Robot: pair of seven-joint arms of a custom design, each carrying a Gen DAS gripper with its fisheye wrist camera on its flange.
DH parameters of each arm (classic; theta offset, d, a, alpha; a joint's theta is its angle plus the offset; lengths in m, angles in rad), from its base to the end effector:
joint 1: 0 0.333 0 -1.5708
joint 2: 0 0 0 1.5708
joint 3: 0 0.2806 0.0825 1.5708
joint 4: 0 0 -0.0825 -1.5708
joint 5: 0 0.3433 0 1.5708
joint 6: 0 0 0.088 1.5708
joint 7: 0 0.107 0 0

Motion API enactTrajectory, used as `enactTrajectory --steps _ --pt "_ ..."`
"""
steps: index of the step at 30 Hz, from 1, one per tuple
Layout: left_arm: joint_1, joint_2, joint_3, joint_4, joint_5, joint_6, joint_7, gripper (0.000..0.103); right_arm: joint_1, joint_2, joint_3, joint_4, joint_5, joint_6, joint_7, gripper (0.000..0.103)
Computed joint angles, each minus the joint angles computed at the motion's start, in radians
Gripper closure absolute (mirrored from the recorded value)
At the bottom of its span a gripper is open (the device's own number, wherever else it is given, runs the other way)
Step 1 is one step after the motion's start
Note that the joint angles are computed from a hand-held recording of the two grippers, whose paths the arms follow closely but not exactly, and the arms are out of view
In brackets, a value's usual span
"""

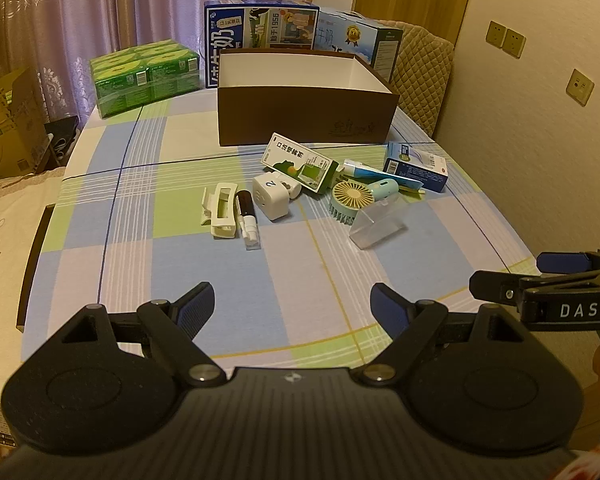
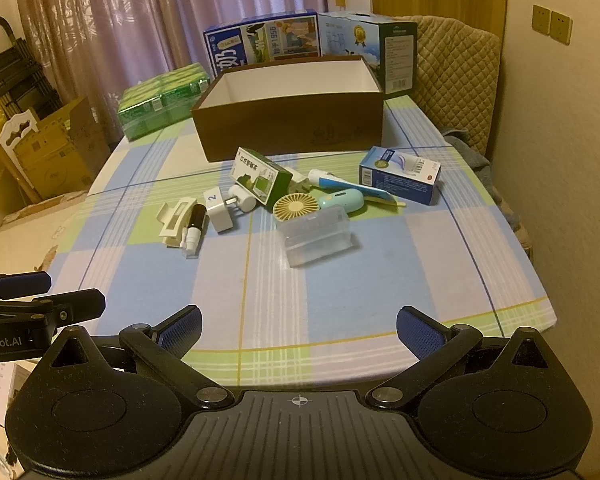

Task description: Organize rigid objects

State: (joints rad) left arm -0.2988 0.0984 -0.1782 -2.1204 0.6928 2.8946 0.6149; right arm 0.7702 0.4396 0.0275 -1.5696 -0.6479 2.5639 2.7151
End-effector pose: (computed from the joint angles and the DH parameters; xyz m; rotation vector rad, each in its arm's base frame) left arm 0.4815 -0.2890 0.4249 -1.7162 1.9573 -0.8428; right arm 0.4632 0.4838 0.4336 -1.8415 1.6704 -0.4861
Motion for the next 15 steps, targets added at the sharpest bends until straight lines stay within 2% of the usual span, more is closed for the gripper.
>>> enactTrajectory --steps 15 --pt "0.002 0.013 0.003 0.013 -0.015 -0.011 0.016 0.020 -0.001 0.015 -0.009 0.008 -0.002 0.033 0.000 0.002"
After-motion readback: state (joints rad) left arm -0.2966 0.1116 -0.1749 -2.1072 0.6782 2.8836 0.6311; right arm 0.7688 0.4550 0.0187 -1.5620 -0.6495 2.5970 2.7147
